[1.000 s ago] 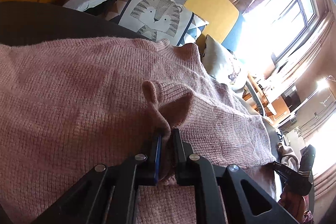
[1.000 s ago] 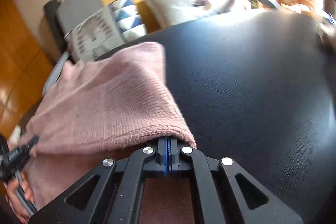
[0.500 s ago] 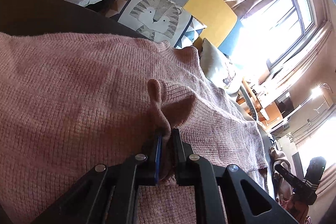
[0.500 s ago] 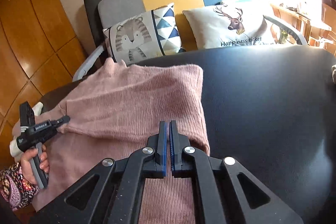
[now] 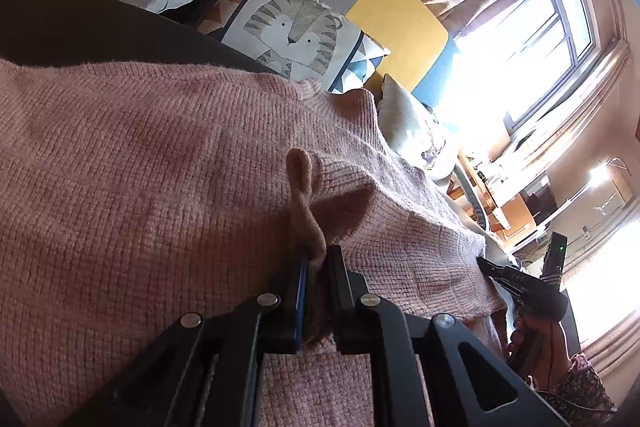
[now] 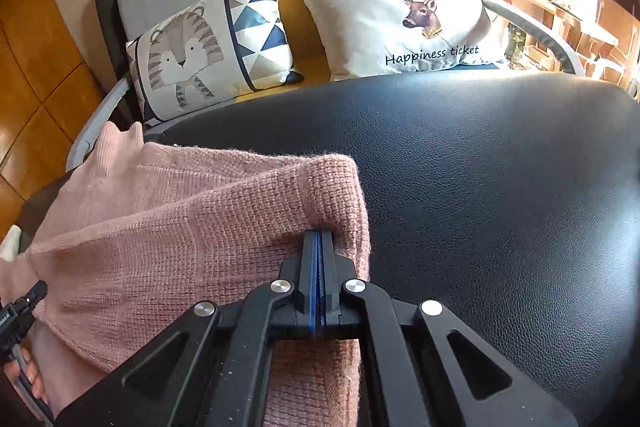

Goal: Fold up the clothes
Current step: 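Hold the fold with the left gripper while the right gripper releases the edge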

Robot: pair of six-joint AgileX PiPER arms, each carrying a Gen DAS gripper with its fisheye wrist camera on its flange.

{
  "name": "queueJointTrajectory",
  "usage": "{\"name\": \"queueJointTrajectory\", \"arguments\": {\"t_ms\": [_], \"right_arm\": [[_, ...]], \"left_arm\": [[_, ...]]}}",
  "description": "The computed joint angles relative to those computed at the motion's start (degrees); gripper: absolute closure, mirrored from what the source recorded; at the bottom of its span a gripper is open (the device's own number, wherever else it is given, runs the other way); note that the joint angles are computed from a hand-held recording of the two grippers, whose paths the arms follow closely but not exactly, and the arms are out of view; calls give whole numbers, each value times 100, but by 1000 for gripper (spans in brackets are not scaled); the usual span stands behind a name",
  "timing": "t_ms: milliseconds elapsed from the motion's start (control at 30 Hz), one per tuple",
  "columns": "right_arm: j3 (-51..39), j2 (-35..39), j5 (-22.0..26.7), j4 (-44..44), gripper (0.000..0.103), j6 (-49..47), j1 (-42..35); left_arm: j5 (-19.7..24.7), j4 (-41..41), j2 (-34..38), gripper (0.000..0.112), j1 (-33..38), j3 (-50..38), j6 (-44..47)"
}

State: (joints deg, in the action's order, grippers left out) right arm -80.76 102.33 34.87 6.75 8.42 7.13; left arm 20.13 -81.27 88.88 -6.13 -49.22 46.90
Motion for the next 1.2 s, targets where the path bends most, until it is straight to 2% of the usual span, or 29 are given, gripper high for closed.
{"name": "queueJointTrajectory", "arguments": {"t_ms": [100,200,300,400,433,467,500,567,700,767,800,833,933,1000,1033,1133,1200], "right_arm": [[444,-567,-71,754,100,-604,-147],[872,-1108,91,953,100,-1066,-1],[1264,-1373,189,6,100,-540,395],[1824,-1469,-26,-1021,103,310,439],[2007,-1545,-199,-1007,96,469,317],[2113,-1590,-296,-854,84,459,176],[2028,-1555,-187,-596,80,288,71],[1843,-1496,31,-185,80,36,-97],[1284,-1444,-9,-204,81,-13,144],[691,-1020,129,-480,81,125,354],[393,-767,222,-597,90,210,429],[122,-515,287,-672,93,312,464],[-498,96,441,-697,94,502,445],[-859,472,703,-1266,95,911,497],[-941,606,770,-1522,102,1042,492],[-652,502,399,-1243,102,1002,262],[-619,426,422,-1122,102,914,209]], "left_arm": [[24,-112,-11,102,13,27,95],[51,-218,-4,102,28,33,177],[66,-241,-8,102,33,34,176],[91,-261,-9,102,46,34,173],[97,-262,-8,102,48,32,167],[87,-255,-9,102,42,31,160],[71,-235,-11,102,31,29,142],[70,-254,-10,102,28,33,161],[67,-366,0,102,28,47,275],[87,-449,8,102,38,58,350],[87,-462,8,102,39,62,365],[87,-470,8,102,40,65,376],[77,-557,12,102,35,84,470],[84,-656,17,102,41,106,574],[86,-699,18,102,43,115,622],[136,-891,31,102,71,148,819],[171,-993,49,102,90,164,934]]}}
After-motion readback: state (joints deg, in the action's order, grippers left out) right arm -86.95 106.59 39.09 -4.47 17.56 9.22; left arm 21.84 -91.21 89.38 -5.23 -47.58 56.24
